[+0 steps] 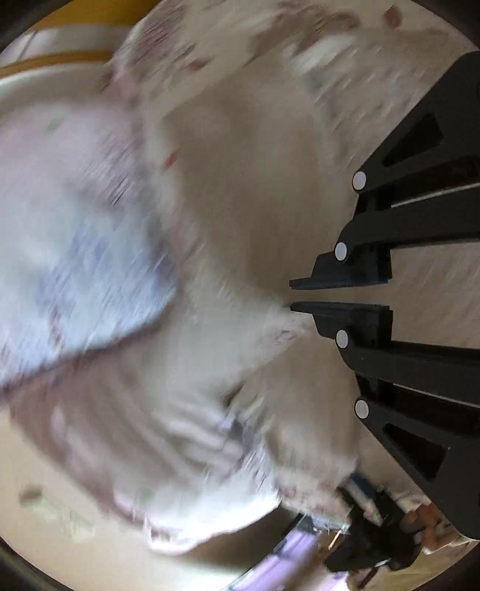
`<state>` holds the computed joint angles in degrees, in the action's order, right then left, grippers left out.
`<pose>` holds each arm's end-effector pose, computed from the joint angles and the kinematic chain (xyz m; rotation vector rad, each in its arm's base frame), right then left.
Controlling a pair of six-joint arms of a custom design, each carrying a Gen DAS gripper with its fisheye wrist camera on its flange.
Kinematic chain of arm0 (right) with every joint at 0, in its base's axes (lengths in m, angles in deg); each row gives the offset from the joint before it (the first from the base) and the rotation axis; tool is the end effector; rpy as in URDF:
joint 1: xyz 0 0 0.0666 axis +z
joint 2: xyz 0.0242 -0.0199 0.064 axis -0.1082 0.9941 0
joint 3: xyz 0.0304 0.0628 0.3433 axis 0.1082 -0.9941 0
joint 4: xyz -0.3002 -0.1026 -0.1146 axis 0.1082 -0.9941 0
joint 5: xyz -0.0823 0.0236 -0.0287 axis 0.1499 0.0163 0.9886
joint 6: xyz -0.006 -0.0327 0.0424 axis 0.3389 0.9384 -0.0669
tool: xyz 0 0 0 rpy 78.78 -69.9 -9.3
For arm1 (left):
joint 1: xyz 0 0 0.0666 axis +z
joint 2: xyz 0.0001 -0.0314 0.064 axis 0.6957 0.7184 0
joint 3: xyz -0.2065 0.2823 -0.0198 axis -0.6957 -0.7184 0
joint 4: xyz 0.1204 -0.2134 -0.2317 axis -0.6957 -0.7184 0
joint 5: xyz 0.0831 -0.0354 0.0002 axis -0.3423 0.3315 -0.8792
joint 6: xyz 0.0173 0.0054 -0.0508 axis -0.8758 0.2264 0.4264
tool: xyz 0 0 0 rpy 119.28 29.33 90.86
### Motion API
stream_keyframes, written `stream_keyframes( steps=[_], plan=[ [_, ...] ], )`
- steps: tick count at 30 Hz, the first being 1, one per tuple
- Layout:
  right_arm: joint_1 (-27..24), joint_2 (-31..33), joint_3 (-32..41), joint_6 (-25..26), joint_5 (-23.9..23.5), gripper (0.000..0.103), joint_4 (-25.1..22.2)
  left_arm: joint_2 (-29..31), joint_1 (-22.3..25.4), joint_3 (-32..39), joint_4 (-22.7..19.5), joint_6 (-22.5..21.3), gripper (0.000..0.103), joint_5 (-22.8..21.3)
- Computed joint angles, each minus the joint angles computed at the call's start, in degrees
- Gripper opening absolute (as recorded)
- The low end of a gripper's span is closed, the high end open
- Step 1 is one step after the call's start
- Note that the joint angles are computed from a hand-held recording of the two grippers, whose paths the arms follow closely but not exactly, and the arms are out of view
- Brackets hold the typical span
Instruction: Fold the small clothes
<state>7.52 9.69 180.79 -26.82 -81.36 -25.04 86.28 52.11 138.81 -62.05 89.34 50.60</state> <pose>0.5017 0.1333 0.4549 -0.1370 2.3452 0.6073 0.3888 0.0397 0.4531 -0.8200 2.1426 -0.8202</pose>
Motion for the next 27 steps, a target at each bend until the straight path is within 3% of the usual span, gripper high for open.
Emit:
stream_keyframes(
  steps=[2, 3, 4, 6, 9, 12, 14, 16, 18, 23, 25, 27],
  plan=[
    [-2.6, 0.1, -0.1, -2.2, -3.1, 0.018, -1.8, 0.1, 0.0, 0.1, -0.1, -0.1, 0.047, 0.3],
    [-3.7, 0.0, 0.1, -3.4, -4.8, 0.038, -1.4, 0.1, 0.0, 0.2, 0.0, -0.1, 0.047, 0.4],
    [-4.2, -0.1, 0.1, -3.9, -5.6, 0.049, -0.8, 0.1, 0.1, 0.1, 0.2, 0.1, 0.049, 0.7],
    [-5.2, 0.1, 0.8, -5.4, -5.2, 0.049, 0.8, 0.0, 0.2, -0.2, 0.6, 0.3, 0.050, 1.0],
    [-6.2, 3.4, 5.1, -7.1, -5.3, 0.047, -1.5, -0.1, 0.3, -0.5, 1.2, 0.6, 0.051, 1.5],
    [-6.8, 7.1, 8.7, -8.3, -6.4, 0.032, -5.5, 0.0, 0.5, -0.5, 1.3, 0.9, 0.052, 2.0],
    [-6.9, 8.3, 9.1, -8.5, -7.6, 0.031, -6.5, 0.0, 0.6, -0.5, 1.3, 0.9, 0.052, 2.3],
    [-6.6, 7.8, 7.5, -8.2, -6.6, 0.018, -4.5, 0.0, 0.8, -0.6, 1.4, 1.0, 0.052, 2.6],
    [-6.8, 7.5, 6.8, -7.4, -8.3, 0.012, -2.8, 0.0, 0.9, -0.6, 1.5, 1.0, 0.054, 3.1],
    [-6.9, 1.1, -0.5, -5.7, -7.6, 0.011, 7.4, 0.3, 0.6, -0.1, 1.3, 0.6, 0.060, 3.0],
    [-6.8, -0.1, -1.9, -6.0, -6.7, 0.010, 8.7, 0.5, 0.4, 0.2, 0.9, 0.0, 0.061, 2.9],
    [-6.5, -0.1, -2.0, -6.0, -3.6, 0.010, 6.7, 0.7, 0.1, 0.7, 0.4, -0.6, 0.062, 2.8]
  ],
)
